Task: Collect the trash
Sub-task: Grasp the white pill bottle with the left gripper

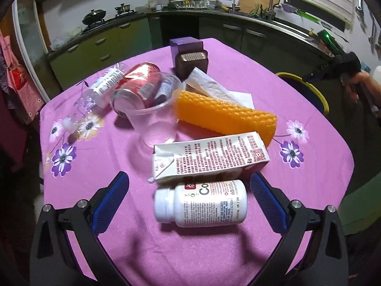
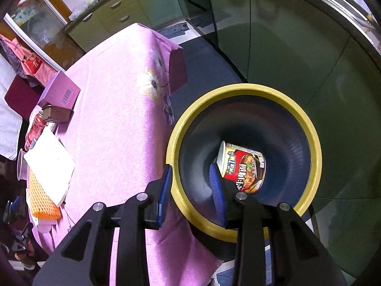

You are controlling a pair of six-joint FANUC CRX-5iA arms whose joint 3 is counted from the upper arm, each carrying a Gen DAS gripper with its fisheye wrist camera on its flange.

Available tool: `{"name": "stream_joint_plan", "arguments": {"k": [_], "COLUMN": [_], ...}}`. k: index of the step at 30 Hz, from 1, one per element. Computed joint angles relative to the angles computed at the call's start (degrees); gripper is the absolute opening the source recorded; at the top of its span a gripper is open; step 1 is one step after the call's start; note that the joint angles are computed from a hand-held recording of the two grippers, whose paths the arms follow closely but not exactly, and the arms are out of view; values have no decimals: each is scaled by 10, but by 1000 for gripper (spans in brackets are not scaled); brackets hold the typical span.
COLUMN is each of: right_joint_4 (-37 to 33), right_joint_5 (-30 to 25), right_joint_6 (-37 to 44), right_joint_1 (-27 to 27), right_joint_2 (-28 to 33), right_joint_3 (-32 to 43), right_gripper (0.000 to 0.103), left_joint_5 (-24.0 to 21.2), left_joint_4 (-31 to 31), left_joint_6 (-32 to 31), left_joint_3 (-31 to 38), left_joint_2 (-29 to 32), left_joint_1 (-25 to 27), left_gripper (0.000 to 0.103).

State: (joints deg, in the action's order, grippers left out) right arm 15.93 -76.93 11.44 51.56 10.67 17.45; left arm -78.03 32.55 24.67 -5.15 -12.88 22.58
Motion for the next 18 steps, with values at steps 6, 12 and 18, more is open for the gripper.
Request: {"name": "stream_joint_plan", "arguments": {"k": [6, 12, 18], "right_joint_4": [-7, -13, -17], "right_joint_5": [4, 7, 12], "right_joint_6": [3, 4, 8], "right_joint_1": [0, -3, -3], "right_joint_2": [2, 4, 5], "right_joint_3": [0, -2, -3], "right_gripper": [34, 34, 34], "left_joint_5": [-9, -20, -25], "left_joint_4": [-14, -19, -34], "left_joint_6": [-1, -5, 0], "left_joint_3": [3, 4, 8], "left_joint_2": [14, 22, 26], "left_joint_1": [-10, -12, -16], "left_gripper": [97, 92, 80]}}
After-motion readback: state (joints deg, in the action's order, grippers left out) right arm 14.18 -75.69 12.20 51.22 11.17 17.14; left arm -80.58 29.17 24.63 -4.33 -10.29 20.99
